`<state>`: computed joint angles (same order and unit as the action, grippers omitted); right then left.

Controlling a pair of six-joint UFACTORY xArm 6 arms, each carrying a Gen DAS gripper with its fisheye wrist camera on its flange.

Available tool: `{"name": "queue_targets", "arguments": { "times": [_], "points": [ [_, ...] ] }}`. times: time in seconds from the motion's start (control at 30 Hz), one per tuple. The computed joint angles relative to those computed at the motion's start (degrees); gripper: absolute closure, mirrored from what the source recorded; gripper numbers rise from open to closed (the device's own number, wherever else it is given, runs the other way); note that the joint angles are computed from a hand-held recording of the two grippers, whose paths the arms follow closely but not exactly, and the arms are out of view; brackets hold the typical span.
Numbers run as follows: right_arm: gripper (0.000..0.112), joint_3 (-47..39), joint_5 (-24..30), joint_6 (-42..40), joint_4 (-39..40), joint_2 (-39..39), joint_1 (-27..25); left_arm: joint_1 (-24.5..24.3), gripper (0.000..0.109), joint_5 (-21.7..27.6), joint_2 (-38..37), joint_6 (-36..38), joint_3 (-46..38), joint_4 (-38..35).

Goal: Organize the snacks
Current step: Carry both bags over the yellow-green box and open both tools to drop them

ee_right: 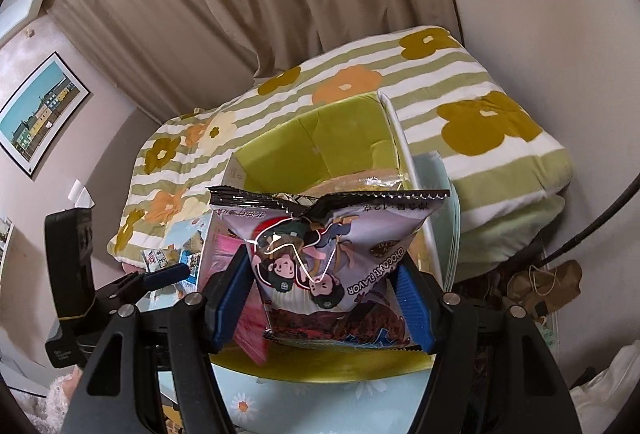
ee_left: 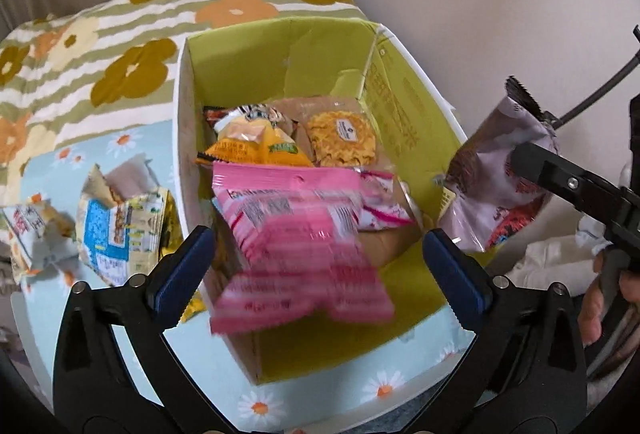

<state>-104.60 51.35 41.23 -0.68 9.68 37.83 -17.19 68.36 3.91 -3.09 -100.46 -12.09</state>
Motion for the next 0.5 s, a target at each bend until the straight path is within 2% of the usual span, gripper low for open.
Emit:
{"name": "queue_targets", "arguments": {
  "times": [0.27,0.5],
  "points": [
    [0.049,-1.12,1.37,-0.62,0.01,1.23,0.85,2.3,0.006,-1.75,-6.35,0.08,6.65,0.23],
    [0.049,-5.27,5.42,-1.95,-0.58,4.1,1.86,4.25,0.006,-2.82,-9.23,-0.4,9.65,0.17]
  ]
}}
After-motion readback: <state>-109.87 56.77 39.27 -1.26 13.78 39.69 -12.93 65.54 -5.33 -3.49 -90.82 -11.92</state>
